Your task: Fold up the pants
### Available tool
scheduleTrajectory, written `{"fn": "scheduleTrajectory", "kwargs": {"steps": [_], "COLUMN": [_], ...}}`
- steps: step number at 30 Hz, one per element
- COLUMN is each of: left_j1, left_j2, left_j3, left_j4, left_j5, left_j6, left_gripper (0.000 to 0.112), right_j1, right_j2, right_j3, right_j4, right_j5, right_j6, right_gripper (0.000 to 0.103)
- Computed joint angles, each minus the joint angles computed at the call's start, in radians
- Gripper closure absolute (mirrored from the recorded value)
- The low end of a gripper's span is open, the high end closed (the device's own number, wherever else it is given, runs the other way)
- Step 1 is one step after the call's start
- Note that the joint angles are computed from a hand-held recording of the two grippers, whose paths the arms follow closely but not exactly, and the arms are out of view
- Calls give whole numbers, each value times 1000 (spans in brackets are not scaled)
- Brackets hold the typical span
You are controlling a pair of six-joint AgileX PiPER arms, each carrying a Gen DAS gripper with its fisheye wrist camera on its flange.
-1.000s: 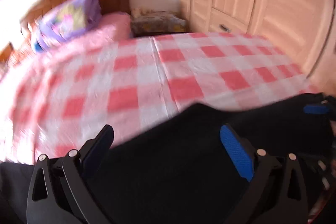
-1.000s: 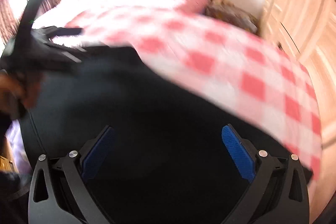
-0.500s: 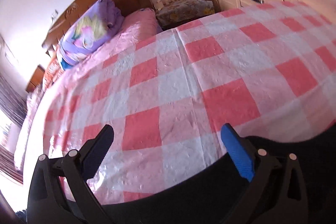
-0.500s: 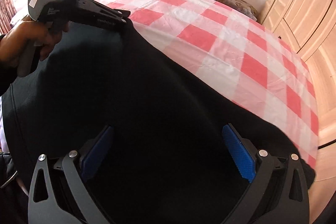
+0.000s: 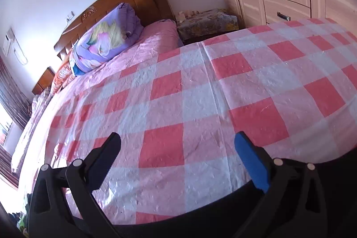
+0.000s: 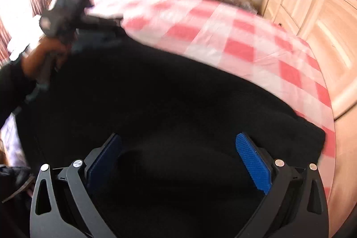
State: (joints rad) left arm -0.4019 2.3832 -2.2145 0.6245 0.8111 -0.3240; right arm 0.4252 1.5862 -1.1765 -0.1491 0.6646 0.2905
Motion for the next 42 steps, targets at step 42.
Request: {"fn": "scheduleTrajectory", "kwargs": {"steps": [42], "left_j1": [521], "left_j2": [-1221], "left_j3": [1518], "left_j4": [-790], "left_j5": [-492], "left_j6": [629], "left_gripper": [11], "right_j1": [372], "right_j2": [-2], "right_j3": [10], "right_j4": [-587], "right_j5": [-12], "right_j6": [706], "right_gripper": [4]}}
